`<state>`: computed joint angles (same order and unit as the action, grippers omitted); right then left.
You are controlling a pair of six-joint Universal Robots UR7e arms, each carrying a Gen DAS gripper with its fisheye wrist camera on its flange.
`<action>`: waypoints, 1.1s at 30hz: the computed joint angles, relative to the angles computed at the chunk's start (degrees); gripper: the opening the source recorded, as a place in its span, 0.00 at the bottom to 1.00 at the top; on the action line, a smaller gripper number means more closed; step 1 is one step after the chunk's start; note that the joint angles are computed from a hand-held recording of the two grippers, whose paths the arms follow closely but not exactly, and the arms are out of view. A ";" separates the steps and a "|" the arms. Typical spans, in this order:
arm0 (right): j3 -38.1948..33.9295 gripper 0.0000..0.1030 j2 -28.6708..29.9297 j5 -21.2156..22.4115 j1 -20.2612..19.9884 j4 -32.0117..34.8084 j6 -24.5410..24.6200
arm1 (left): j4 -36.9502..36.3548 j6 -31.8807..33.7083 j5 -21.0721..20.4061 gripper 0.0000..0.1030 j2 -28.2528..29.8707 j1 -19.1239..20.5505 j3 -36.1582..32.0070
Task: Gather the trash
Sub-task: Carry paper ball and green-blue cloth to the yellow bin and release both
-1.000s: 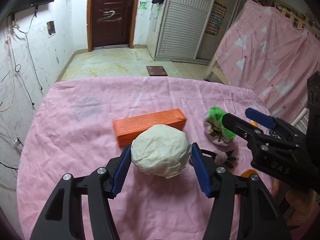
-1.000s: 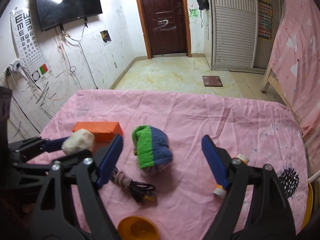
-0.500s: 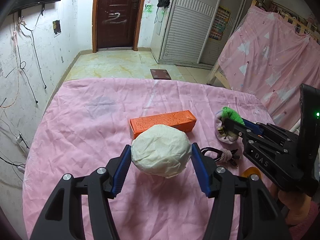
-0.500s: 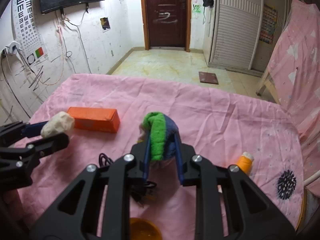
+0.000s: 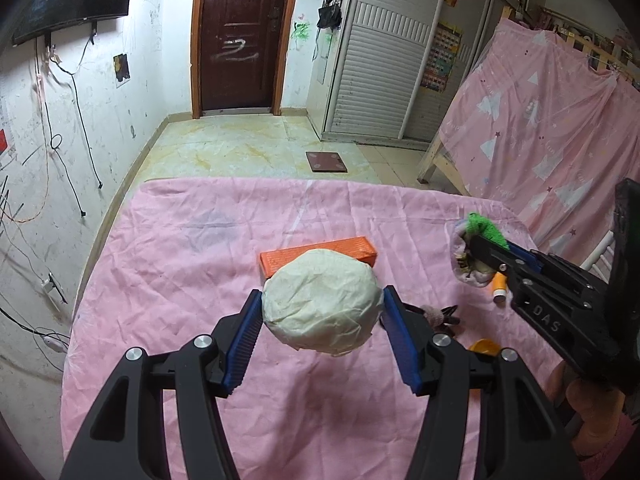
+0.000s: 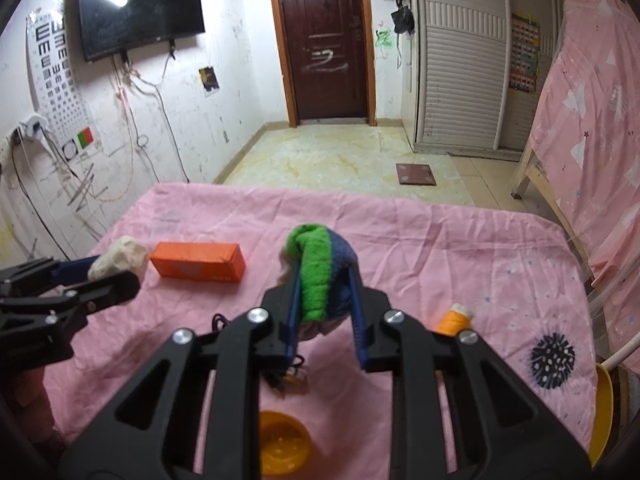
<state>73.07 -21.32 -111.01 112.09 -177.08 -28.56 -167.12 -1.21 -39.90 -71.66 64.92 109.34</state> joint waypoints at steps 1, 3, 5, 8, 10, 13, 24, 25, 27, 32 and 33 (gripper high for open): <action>0.72 0.20 -0.62 0.72 -0.15 -0.37 0.30 | -0.05 0.01 0.13 0.51 0.03 -0.22 0.05; 2.52 0.20 -2.14 2.11 -0.53 -1.59 0.72 | -0.01 -0.03 0.52 0.51 0.25 -0.89 0.15; 4.02 0.20 -3.36 2.66 -0.79 -2.94 0.82 | 0.04 -0.04 0.69 0.51 0.47 -1.37 0.17; 6.46 0.20 -5.29 3.57 -1.34 -5.13 1.07 | -0.20 0.03 1.20 0.51 0.97 -2.46 0.26; 7.92 0.20 -6.43 4.12 -1.73 -6.44 1.30 | -0.17 0.03 1.36 0.51 1.31 -3.03 0.18; 10.56 0.20 -8.47 4.96 -2.52 -8.57 1.65 | -0.36 0.25 1.75 0.51 2.08 -4.10 0.11; 18.64 0.20 -15.32 7.46 -6.41 -15.27 3.82 | 0.42 0.46 2.35 0.51 6.35 -8.13 -1.40; 19.06 0.20 -15.76 7.54 -6.72 -15.68 4.12 | 0.58 0.44 2.24 0.51 6.73 -8.36 -1.53; 20.39 0.20 -17.03 7.96 -7.67 -17.00 4.99 | 0.92 0.65 2.17 0.51 7.90 -9.01 -2.09; 23.23 0.20 -19.75 8.66 -9.91 -19.64 6.60 | 1.33 1.20 1.77 0.51 10.32 -10.31 -3.29; 23.53 0.20 -20.18 8.72 -10.34 -19.87 6.70 | 1.44 1.22 1.66 0.51 10.79 -10.56 -3.55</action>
<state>96.61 -41.50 -102.29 101.75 -196.95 -21.85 -165.68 0.01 -38.24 -60.86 54.35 105.79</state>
